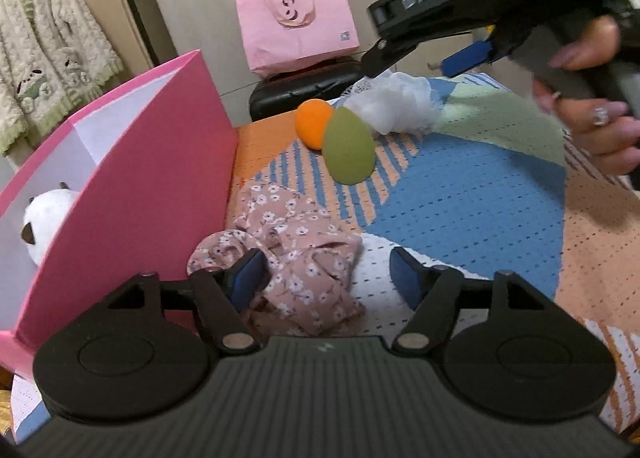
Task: Organize soft objects
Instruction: 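Close the right gripper on the white mesh bath puff while the left gripper grasps the pink floral cloth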
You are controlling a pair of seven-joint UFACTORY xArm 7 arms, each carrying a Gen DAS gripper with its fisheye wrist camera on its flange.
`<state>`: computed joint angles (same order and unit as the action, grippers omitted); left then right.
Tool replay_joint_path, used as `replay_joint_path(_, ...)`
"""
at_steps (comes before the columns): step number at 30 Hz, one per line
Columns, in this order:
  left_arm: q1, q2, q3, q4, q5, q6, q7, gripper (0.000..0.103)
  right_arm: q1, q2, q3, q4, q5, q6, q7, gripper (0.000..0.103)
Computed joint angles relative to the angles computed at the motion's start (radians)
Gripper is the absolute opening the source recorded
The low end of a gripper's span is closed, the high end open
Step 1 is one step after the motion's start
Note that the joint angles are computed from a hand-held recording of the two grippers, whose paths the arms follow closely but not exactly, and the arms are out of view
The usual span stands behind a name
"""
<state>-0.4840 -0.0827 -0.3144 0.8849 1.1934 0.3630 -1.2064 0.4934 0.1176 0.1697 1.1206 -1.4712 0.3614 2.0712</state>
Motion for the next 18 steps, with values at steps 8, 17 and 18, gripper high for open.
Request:
replay_joint_path(8,0.024,0.033,0.052,-0.005,-0.175,-0.175,0.120,0.060,-0.004,0.076,-0.042,0.041,0.007,-0.102,-0.023,0.085)
replay_joint_path(17,0.058,0.053,0.045,0.001,-0.090,-0.269,0.071,0.028,0.007,0.029,-0.012,-0.020,-0.141,-0.067,0.088,0.027)
replay_joint_path(18,0.059,0.057,0.048,0.004,-0.066,-0.278,0.050,0.026,0.011,0.016,-0.002,-0.033,-0.131,-0.042,0.082,0.026)
